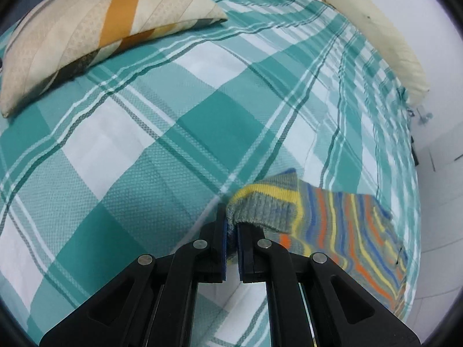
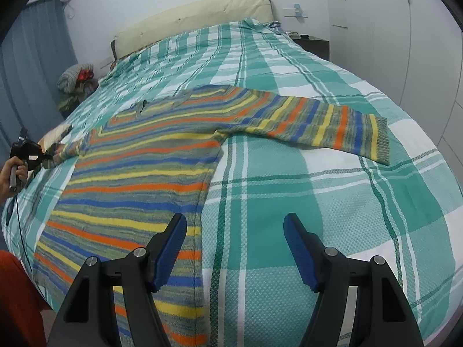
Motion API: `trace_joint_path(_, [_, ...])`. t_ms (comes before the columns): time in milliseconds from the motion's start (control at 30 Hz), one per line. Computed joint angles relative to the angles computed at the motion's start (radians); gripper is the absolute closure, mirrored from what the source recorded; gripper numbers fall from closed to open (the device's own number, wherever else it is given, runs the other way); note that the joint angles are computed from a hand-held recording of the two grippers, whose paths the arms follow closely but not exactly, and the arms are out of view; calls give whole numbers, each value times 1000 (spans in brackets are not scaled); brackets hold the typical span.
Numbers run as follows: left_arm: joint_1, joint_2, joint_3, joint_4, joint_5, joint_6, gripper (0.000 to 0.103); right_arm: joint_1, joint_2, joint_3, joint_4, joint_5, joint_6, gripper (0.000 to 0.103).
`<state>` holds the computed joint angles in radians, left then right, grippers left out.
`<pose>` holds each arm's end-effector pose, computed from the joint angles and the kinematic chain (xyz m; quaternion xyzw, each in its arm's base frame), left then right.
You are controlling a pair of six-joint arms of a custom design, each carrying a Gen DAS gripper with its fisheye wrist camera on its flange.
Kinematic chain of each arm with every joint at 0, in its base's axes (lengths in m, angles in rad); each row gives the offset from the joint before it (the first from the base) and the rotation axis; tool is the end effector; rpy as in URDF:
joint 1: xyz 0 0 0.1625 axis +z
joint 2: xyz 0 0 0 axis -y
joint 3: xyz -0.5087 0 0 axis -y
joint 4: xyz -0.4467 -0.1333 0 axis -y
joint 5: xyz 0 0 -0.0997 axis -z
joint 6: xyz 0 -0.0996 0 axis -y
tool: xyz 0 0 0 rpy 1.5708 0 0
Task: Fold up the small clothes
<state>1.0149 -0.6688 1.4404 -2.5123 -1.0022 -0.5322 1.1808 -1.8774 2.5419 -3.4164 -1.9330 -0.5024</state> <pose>-0.2801 -0.8052 0.1006 -0.0125 0.9566 -0.2143 0.1970 -0.0318 -0.3352 0.4289 -0.0542 -0.8214 0.4295 0.3713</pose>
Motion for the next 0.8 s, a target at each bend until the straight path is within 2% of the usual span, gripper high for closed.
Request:
trace_joint_path(67, [7,-13,5,-4,-40,-22,100,2,6,-1,1,-6,-5,34])
trace_joint_path(133, [25,-34,16,-57,-129,-71,100,1,8,-3,4,-7,-4,34])
trace_joint_path(167, [30,-41,25,-91,-146,-82,100,0,9,-3,5,-5,-3,34])
trace_joint_path(233, [41,-35,6,-38,-86,-120,94,-2,10,-3,2,-5,-3,34])
trace_joint_path(267, [49,-29,-10,6,-79,-153,92,-3,13,-5,3,-6,-2,34])
trace_joint_path(300, [63,-29,-15,41,-101,-186,87,-2,15,-7,5,-8,1,34])
trace_joint_path(333, [75,-34,-5,35,-139,-193,75,0,17,-7,5,-10,4,34])
trace_joint_path(367, [84,-46,24,-13,-175,-185,69,1,18,-8,6,-10,6,34])
trace_joint_path(433, [86,-75,104,-152,-210,-156,39,6,21,-5,-1,-15,1,34])
trace_joint_path(500, [80,-89,150,-219,-229,-107,30,12,27,-4,-11,-24,-8,34])
trace_joint_path(567, [66,-86,159,-211,-208,-62,30,12,32,-5,-10,-28,-11,34])
trace_joint_path(600, [60,-85,158,-199,-199,-48,30,13,35,-7,-7,-31,-11,34])
trace_joint_path(667, [44,-74,147,-163,-171,-24,42,15,41,-9,-4,-36,-10,34])
trace_joint_path(700, [37,-66,133,-128,-170,-12,87,18,45,-9,-5,-37,-12,34])
trace_joint_path(733, [37,-60,114,-63,-170,-11,102,24,52,-7,-15,-46,-19,34])
trace_joint_path(767, [27,-54,103,-20,-129,-17,102,28,57,-6,-23,-53,-24,34])
trace_joint_path(800, [10,-52,103,-2,-52,-19,102,35,63,-5,-37,-64,-31,34])
